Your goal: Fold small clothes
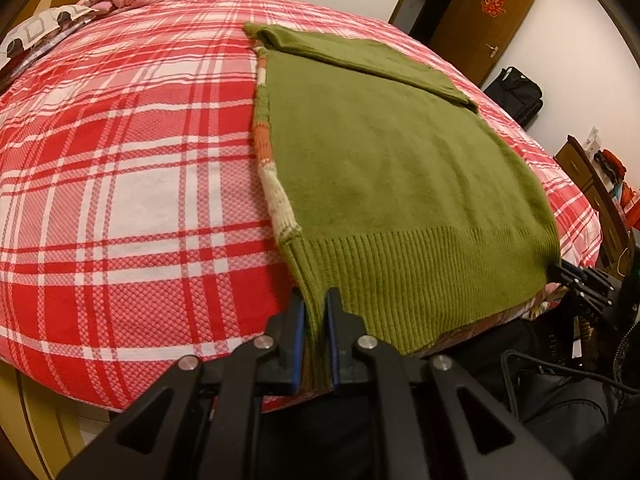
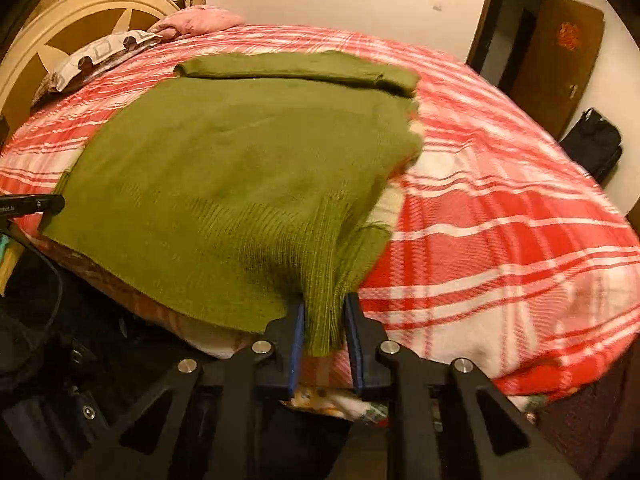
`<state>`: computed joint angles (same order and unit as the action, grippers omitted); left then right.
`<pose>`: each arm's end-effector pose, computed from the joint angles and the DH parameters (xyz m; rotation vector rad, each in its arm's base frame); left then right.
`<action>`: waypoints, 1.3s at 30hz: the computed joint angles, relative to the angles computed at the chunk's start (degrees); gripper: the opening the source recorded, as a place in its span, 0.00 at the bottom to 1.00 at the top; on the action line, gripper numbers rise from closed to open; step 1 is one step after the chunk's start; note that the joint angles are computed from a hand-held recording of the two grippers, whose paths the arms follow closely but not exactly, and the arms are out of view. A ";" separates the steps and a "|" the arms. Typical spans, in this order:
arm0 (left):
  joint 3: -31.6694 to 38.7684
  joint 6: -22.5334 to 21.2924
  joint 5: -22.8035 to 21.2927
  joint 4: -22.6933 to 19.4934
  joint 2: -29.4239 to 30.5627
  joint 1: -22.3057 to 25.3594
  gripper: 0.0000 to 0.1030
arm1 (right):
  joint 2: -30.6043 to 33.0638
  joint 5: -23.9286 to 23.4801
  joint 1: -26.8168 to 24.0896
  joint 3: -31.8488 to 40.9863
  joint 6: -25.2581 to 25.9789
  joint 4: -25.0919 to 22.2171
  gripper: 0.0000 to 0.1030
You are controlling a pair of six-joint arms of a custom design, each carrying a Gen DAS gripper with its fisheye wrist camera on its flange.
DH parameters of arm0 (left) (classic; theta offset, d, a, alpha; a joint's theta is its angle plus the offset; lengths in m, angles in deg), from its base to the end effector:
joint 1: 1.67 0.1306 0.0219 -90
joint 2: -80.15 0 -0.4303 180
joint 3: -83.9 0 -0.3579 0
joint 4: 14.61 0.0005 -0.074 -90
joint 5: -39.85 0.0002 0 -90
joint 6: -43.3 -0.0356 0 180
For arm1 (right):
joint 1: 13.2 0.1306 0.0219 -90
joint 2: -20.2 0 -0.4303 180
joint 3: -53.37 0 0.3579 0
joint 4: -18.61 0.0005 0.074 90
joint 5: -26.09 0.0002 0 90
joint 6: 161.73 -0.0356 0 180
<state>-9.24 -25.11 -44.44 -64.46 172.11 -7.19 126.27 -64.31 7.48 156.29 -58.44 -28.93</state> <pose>0.4533 -0.0479 0.4391 -0.3169 2.5326 -0.3126 0.5312 0.2002 0.4395 -0.7205 2.3485 0.0651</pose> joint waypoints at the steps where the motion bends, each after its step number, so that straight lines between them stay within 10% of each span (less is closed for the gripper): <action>1: 0.00 -0.08 -0.02 -0.02 0.00 0.00 0.13 | -0.07 -0.58 -0.08 0.09 -0.08 -0.48 0.12; 6: 0.14 0.31 -0.11 -0.20 -0.14 0.19 0.13 | -1.03 -7.72 -0.55 0.98 -1.43 -3.39 0.09; 12: 0.16 0.14 -1.08 -0.22 -0.61 0.70 0.13 | 1.14 5.85 -0.37 4.53 -3.16 -9.65 0.10; 16: 0.03 -0.39 -4.56 0.96 -1.10 0.67 0.13 | 0.47 -4.48 -3.26 5.72 -6.72 -11.71 0.10; 20: 0.00 -0.08 -3.09 0.58 -0.33 1.02 0.29 | 1.52 -10.81 -3.74 7.19 -8.58 -10.15 0.57; 25: 0.24 -2.29 -4.19 1.52 0.29 -0.44 0.42 | 4.54 -10.81 -2.53 8.92 -7.49 -9.31 0.57; 28: 0.01 -3.45 -4.08 1.83 0.56 -0.22 0.37 | 6.55 -9.76 -3.17 9.80 -9.71 -11.06 0.48; 31: -0.09 -4.11 -0.98 2.36 0.39 0.52 0.06 | 6.29 -16.85 -4.84 9.42 -10.70 -10.90 0.11; 39: 0.56 -2.61 2.72 6.85 -2.62 2.29 0.05 | 3.75 -31.21 -7.84 6.98 -15.91 -3.29 0.10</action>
